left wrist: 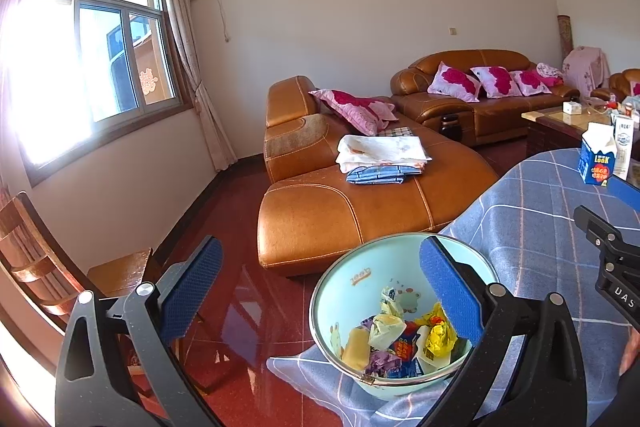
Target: Collect trash
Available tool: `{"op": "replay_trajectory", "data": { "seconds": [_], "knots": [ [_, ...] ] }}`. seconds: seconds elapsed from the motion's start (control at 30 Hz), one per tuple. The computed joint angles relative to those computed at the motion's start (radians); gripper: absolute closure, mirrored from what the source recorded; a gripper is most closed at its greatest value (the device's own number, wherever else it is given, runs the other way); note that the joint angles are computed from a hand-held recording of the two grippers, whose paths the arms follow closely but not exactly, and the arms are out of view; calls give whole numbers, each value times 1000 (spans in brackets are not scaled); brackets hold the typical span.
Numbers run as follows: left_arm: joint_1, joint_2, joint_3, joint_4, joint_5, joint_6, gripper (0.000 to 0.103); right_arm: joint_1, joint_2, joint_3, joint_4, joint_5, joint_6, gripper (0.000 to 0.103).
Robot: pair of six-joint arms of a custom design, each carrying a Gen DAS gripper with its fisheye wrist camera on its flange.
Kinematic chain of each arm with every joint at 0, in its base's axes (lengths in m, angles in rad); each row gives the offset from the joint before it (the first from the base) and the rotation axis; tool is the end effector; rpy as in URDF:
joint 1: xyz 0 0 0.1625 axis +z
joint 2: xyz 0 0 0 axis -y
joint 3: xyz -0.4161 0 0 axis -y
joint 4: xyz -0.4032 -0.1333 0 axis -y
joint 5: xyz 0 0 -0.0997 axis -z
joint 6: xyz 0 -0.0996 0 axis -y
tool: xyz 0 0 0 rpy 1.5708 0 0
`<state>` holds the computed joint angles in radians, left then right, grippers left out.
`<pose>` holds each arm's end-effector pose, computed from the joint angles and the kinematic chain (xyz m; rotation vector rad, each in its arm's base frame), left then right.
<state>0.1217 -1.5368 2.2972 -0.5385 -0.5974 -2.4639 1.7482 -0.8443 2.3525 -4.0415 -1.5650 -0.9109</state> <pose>-0.2018 -0.2419 0.2155 0.1220 1.5756 -1.2662 0.2095 -0.4098 0.0960 1.3117 -2.1604 1.2347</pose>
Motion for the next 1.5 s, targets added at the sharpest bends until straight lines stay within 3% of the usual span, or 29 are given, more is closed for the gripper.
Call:
{"op": "replay_trajectory", "data": {
  "seconds": [0.5, 1.5],
  "knots": [
    [-22, -7, 7, 5, -23, -8, 6, -4, 19, 7, -53, 8, -5, 39],
    [-2, 2, 13, -10, -22, 10, 6, -15, 25, 7, -75, 16, -3, 35]
  ]
}}
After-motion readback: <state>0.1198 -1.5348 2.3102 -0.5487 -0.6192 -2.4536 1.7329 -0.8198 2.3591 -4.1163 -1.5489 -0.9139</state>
